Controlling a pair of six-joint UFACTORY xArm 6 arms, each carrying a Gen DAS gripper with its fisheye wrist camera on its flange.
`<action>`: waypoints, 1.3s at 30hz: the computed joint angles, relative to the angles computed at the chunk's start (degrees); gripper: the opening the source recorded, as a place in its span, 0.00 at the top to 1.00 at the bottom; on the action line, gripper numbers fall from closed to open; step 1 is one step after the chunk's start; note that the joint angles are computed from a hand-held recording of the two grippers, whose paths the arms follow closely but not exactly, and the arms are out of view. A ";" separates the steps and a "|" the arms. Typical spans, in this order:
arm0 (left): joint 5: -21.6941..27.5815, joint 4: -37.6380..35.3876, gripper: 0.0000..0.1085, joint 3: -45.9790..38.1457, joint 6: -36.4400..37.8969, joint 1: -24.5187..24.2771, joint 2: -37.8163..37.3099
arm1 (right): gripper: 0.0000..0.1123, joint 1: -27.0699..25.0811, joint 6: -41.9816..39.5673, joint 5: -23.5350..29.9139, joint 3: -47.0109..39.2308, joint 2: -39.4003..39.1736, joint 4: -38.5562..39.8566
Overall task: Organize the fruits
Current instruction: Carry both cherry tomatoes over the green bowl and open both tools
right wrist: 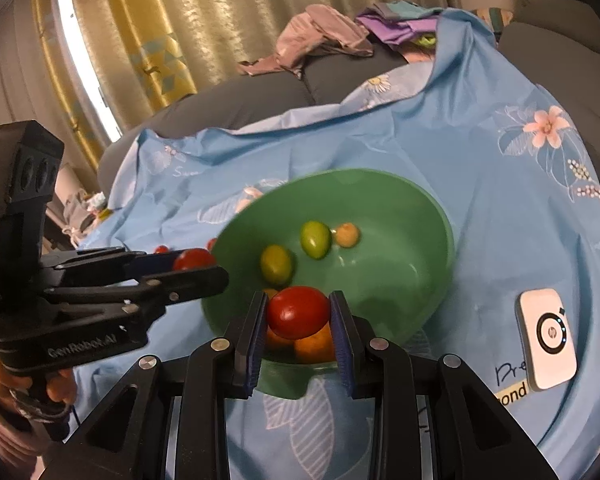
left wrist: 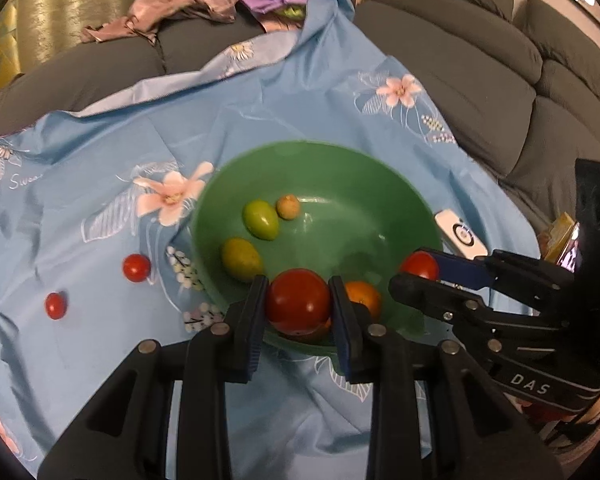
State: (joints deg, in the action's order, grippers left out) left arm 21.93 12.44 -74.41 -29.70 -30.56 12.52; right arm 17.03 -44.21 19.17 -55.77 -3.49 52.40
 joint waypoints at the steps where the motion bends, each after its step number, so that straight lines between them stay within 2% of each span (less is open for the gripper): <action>1: 0.29 -0.41 0.72 -0.22 0.40 -0.01 0.35 | 0.71 -0.03 0.44 -0.12 0.03 0.16 -0.35; 4: 0.98 -0.40 0.68 -0.67 0.53 0.09 1.04 | 0.71 -0.39 2.07 0.20 -0.20 0.83 -1.72; 6: 0.65 -0.18 0.47 -0.21 0.24 0.28 0.77 | 0.71 -0.41 3.02 0.12 -0.14 0.97 -2.50; 8: 0.40 1.24 0.38 0.31 -1.28 0.48 0.31 | 0.70 -0.49 4.31 0.22 -0.08 0.96 -3.74; 10: 0.06 2.22 0.38 1.60 -2.56 0.71 -0.94 | 0.70 -0.42 5.16 -0.09 0.33 0.50 -4.54; 11: -0.13 2.96 0.35 2.46 -3.50 0.83 -1.68 | 0.70 -0.46 5.09 -0.05 0.45 0.31 -4.36; 12: -0.30 4.04 0.29 3.70 -4.79 1.01 -2.77 | 0.70 -0.59 5.19 -0.03 0.68 -0.06 -4.26; 15: -0.59 8.81 0.22 9.80 -10.84 1.88 -7.86 | 0.69 -1.06 4.93 -0.39 1.44 -1.20 -3.26; 18: 0.10 12.26 0.20 16.96 -17.07 2.98 -13.57 | 0.69 -1.96 5.63 -0.15 2.00 -2.33 -2.19; 25: 1.28 12.52 0.20 34.22 -27.62 5.54 -27.98 | 0.69 -1.25 8.28 1.01 3.24 -4.50 -3.15; 33: 3.55 14.83 0.20 44.35 -35.16 5.35 -39.51 | 0.69 3.98 8.31 1.83 3.16 -6.15 -6.47; 39: 3.53 15.32 0.20 48.89 -36.62 5.37 -44.63 | 0.69 7.78 10.94 2.31 2.76 -5.55 -11.71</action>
State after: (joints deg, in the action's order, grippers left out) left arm 25.46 27.76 -25.52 -66.31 -25.19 -32.12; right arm 24.82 -33.27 21.48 -53.01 -9.05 40.69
